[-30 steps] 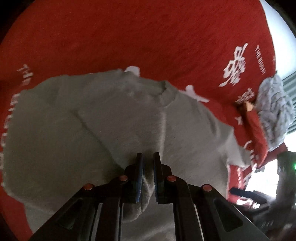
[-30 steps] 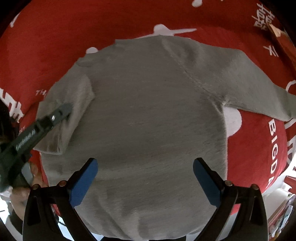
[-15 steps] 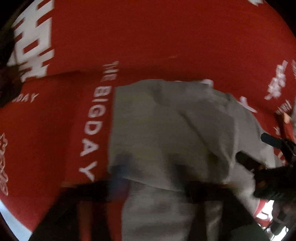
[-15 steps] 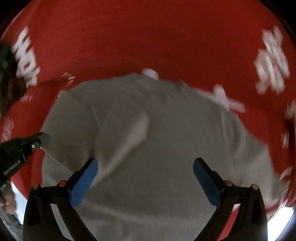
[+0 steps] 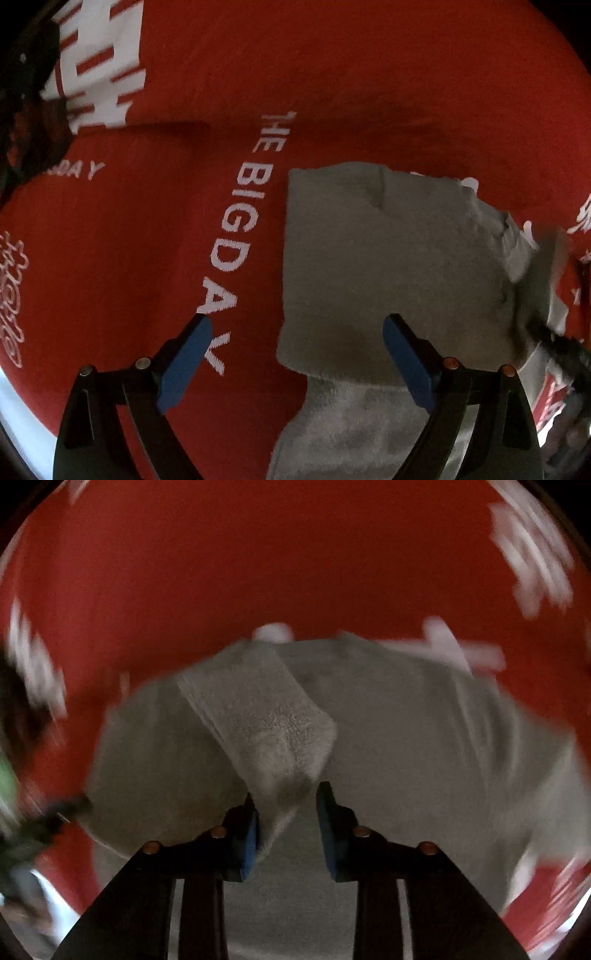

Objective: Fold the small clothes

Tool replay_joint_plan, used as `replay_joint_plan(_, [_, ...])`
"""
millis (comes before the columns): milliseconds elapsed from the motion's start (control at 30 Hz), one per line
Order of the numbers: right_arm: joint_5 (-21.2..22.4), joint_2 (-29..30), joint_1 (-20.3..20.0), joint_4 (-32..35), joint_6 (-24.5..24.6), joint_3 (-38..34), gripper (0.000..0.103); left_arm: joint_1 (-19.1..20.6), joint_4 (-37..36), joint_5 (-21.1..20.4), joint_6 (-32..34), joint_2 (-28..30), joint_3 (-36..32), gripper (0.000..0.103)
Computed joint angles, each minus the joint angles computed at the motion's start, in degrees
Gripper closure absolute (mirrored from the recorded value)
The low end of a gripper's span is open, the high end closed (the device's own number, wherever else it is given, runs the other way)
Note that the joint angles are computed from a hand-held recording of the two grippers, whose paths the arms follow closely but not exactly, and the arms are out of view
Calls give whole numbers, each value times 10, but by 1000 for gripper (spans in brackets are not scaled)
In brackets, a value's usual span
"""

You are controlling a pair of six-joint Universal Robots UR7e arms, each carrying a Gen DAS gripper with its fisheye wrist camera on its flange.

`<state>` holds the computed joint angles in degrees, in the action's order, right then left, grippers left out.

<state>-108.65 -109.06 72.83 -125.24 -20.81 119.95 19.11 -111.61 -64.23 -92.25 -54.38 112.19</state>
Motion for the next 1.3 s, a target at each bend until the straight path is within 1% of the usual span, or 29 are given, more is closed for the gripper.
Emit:
replay_joint_plan(33, [16, -10, -31, 28, 30, -8, 23, 4, -3, -1, -1, -4, 4, 9])
replay_joint_plan(100, [63, -36, -95, 73, 72, -17, 21, 13, -9, 2, 5, -10, 9, 9])
replay_joint_plan(167, [106, -64, -142, 90, 89, -19, 21, 27, -21, 2, 15, -13, 13, 9])
replay_joint_plan(200, [111, -72, -150, 91, 90, -21, 21, 41, -38, -4, 28, -13, 15, 9])
replay_joint_plan(267, [119, -73, -153, 89, 82, -26, 21, 63, -56, -13, 49, -5, 12, 9])
replay_joint_plan(333, [130, -59, -151, 102, 77, -36, 21, 86, -78, -23, 76, 10, 3, 9])
replay_joint_plan(400, [121, -34, -145, 114, 97, -50, 21, 100, -93, -34, 92, 24, -5, 9])
replay_joint_plan(467, [133, -29, -150, 111, 135, -53, 21, 109, -101, -39, 94, 38, -14, 10])
replay_joint_plan(500, [148, -34, -159, 111, 150, -52, 22, 109, -102, -38, 95, 45, -19, 10])
replay_joint_plan(567, [168, -48, -176, 114, 172, -45, 23, 103, -97, -22, 101, 52, -27, 36])
replay_joint_plan(600, [172, -50, -179, 113, 176, -41, 26, 98, -110, -11, 111, 51, -26, 71])
replay_joint_plan(633, [165, -46, -172, 109, 180, -41, 52, 94, -133, -5, 116, 47, -20, 87])
replay_joint_plan(667, [150, -33, -158, 112, 173, -49, 98, 91, -151, -1, 110, 40, -12, 87])
replay_joint_plan(700, [144, -25, -144, 107, 162, -54, 95, 87, -160, 6, 103, 35, -6, 87])
replay_joint_plan(733, [142, -20, -132, 99, 148, -58, 95, 81, -167, 18, 94, 28, 2, 87])
replay_joint_plan(800, [154, -11, -101, 76, 91, -70, 96, 67, -148, 50, 64, 15, 12, 88])
replay_joint_plan(867, [156, -3, -73, 42, 36, -82, 96, 66, -150, 60, 32, 0, 30, 88])
replay_joint_plan(900, [152, -1, -68, 29, 20, -85, 96, 70, -150, 58, 21, -6, 37, 88])
replay_joint_plan(933, [147, 4, -68, 20, 13, -88, 96, 72, -138, 56, 8, -10, 41, 88])
replay_joint_plan(967, [141, 11, -76, 21, 15, -93, 95, 73, -110, 53, -7, -14, 38, 88])
replay_joint_plan(1000, [140, 20, -88, 30, 19, -99, 95, 76, -82, 53, -18, -15, 34, 87])
replay_joint_plan(1033, [129, 32, -106, 50, 26, -106, 93, 76, -65, 52, -24, -17, 31, 87])
replay_joint_plan(1100, [83, 46, -118, 65, 46, -109, 91, 69, -55, 49, -24, -26, 34, 87])
replay_joint_plan(1133, [83, 43, -132, 74, 48, -109, 88, 64, -52, 48, -21, -28, 34, 87])
replay_joint_plan(1167, [107, 29, -148, 76, 46, -103, 80, 57, -43, 45, -13, -29, 32, 87])
replay_joint_plan(1200, [113, 16, -153, 75, 45, -96, 71, 52, -34, 38, -4, -28, 29, 81])
replay_joint_plan(1233, [115, 6, -155, 79, 43, -92, 53, 46, -27, 31, 0, -24, 24, 53])
replay_joint_plan(1267, [117, -2, -155, 84, 44, -87, 47, 36, -14, 27, 0, -20, 18, 36])
replay_joint_plan(1300, [117, -8, -156, 93, 46, -85, 47, 20, 8, 34, -6, -16, 11, 24])
